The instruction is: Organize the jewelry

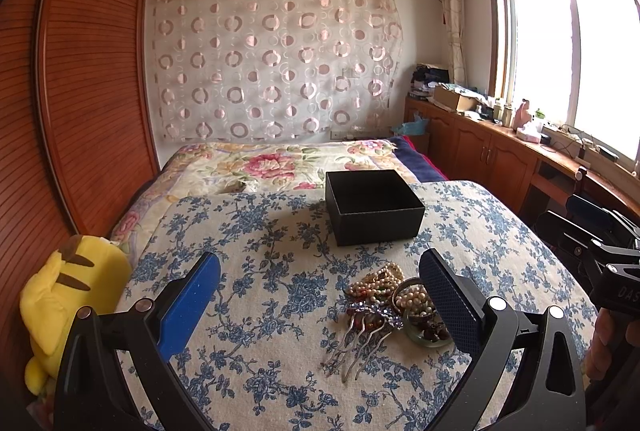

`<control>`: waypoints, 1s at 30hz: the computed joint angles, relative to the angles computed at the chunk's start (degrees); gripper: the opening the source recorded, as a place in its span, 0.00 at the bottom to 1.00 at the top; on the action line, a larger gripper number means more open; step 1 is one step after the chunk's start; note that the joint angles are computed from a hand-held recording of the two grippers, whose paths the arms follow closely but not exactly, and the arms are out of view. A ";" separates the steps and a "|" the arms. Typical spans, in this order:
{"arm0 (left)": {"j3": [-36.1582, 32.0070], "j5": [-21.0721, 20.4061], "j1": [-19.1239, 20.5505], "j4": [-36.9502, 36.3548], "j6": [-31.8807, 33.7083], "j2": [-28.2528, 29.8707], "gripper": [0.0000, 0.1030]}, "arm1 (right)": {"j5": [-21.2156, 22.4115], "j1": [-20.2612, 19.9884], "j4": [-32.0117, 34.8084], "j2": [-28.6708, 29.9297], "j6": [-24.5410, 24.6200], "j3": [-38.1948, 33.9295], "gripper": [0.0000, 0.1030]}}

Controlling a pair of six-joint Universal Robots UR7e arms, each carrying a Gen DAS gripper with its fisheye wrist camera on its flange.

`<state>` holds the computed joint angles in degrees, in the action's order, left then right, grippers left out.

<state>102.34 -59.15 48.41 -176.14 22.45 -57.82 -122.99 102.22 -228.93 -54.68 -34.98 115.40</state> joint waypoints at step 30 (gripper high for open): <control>0.38 -0.26 -0.01 -0.85 0.08 0.20 0.94 | 0.26 -0.07 -0.10 -0.11 -0.06 0.07 0.98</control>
<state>102.72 -59.41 48.40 -176.99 22.53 -57.62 -122.73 102.16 -229.03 -54.79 -35.05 115.47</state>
